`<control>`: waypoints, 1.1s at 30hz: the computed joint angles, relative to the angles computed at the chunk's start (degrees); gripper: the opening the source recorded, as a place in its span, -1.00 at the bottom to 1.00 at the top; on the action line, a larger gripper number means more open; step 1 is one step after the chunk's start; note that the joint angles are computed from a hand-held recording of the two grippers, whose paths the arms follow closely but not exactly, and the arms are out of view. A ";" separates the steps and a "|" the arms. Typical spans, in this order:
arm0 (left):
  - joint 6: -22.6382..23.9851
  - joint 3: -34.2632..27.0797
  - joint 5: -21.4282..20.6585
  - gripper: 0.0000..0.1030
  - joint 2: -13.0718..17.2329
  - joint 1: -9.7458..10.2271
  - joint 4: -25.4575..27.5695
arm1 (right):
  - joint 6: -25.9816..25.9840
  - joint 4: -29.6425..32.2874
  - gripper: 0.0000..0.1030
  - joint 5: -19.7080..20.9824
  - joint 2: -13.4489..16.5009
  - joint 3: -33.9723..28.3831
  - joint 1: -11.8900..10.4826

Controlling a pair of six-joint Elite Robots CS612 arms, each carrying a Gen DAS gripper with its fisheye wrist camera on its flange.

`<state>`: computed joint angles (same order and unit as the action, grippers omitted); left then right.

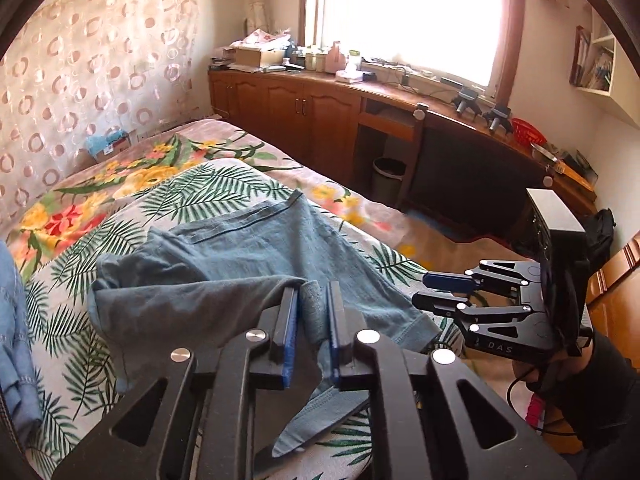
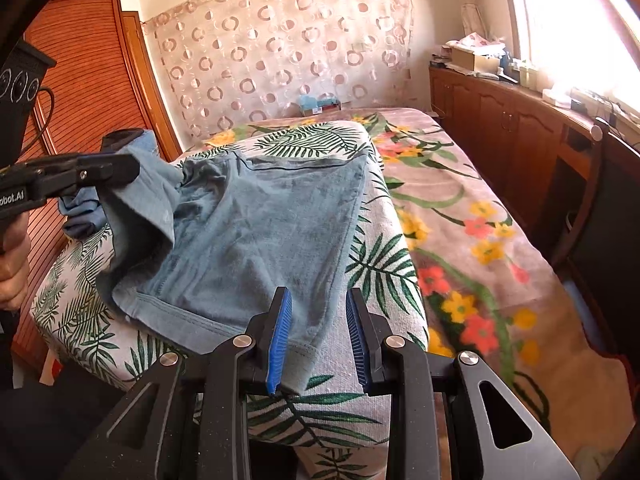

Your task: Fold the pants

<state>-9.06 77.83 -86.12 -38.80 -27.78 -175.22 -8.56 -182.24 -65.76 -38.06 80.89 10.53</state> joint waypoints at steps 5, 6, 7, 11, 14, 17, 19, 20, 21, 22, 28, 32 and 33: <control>-0.79 1.75 2.91 -0.08 -0.79 -0.07 -1.51 | -0.62 0.52 -0.44 0.17 0.21 -0.70 0.32; -0.94 2.27 3.17 -0.09 -1.00 0.01 -2.22 | -0.81 0.61 -0.44 0.19 0.26 -0.89 0.48; -1.15 2.57 3.64 -0.08 -1.14 0.04 -2.44 | -0.98 0.67 -0.44 0.30 0.34 -1.06 0.53; -2.06 4.02 5.81 0.46 -1.47 0.20 -3.54 | -1.52 1.57 -0.44 0.92 0.89 -2.18 0.79; -3.75 4.95 5.80 0.56 -1.32 0.70 -4.01 | -2.07 2.49 -0.44 1.15 1.45 -3.53 1.09; -4.58 5.79 7.22 0.56 -1.15 0.84 -4.04 | -2.67 3.16 -0.43 1.93 2.02 -4.67 1.34; -5.20 6.17 7.32 0.56 -1.05 1.07 -3.68 | -3.26 4.05 -0.44 2.05 2.66 -5.96 1.59; -5.57 6.41 7.39 0.56 -1.00 1.16 -3.59 | -3.48 4.59 -0.44 1.95 3.04 -6.65 1.75; -5.88 6.67 7.47 0.56 -0.99 1.21 -3.46 | -3.72 5.39 -0.43 2.07 3.48 -7.52 1.91; -6.10 6.90 7.54 0.56 -1.00 1.26 -3.43 | -3.95 6.16 -0.43 2.23 3.81 -8.22 1.99; -7.69 7.89 7.32 0.56 -0.83 1.68 -3.70 | -5.69 10.97 -0.44 1.74 5.94 -12.87 2.79; -8.31 8.88 6.63 0.56 -0.93 1.58 -3.91 | -6.44 13.47 -0.45 0.88 6.74 -14.89 3.02; -8.36 9.04 6.28 0.56 -0.93 1.55 -3.84 | -6.16 13.77 -0.73 1.08 6.76 -15.03 3.05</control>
